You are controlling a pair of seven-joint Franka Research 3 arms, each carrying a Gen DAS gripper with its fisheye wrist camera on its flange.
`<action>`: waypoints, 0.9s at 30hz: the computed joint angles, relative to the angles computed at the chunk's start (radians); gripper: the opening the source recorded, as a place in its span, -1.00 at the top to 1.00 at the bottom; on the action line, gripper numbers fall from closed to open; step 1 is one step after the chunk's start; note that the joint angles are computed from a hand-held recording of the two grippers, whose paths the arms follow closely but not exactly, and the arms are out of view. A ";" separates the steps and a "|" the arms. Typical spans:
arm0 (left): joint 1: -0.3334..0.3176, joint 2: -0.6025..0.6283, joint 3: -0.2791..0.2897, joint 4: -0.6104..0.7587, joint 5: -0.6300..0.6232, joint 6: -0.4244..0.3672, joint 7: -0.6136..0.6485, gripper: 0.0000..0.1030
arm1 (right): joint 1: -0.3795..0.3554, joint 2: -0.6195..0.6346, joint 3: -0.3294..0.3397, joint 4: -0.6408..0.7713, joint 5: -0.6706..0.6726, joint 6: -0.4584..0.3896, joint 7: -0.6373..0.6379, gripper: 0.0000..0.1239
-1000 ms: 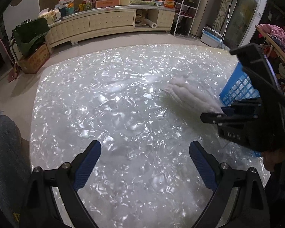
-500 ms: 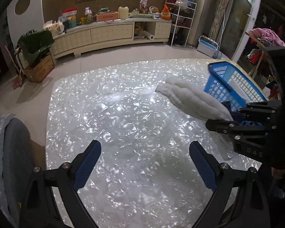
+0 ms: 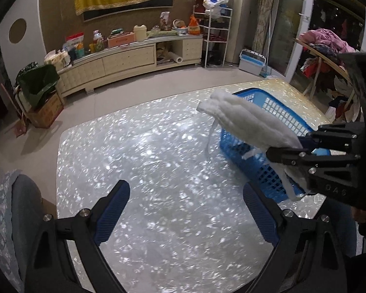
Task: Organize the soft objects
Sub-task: 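Lift white quilted towel and carry it over the blue basket with right tool, then lower quilted towel into the basket and open right tool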
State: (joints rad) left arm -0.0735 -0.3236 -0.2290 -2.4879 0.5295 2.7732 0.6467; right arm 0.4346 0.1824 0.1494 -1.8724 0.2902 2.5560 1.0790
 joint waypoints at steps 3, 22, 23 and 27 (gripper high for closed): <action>-0.009 0.035 -0.013 0.049 0.003 -0.021 -0.004 -0.81 | -0.022 -0.016 -0.004 -0.007 0.038 0.011 -0.035 0.72; -0.091 0.337 0.021 0.343 0.028 -0.020 0.027 -0.81 | -0.072 0.009 -0.042 0.012 0.010 0.021 -0.056 0.72; -0.095 0.355 0.024 0.356 0.021 -0.022 0.040 -0.81 | -0.071 0.014 -0.043 0.013 -0.002 0.022 -0.045 0.72; -0.106 0.397 0.034 0.385 -0.012 -0.019 0.077 -0.81 | -0.059 0.064 -0.060 0.034 -0.085 0.036 -0.005 0.72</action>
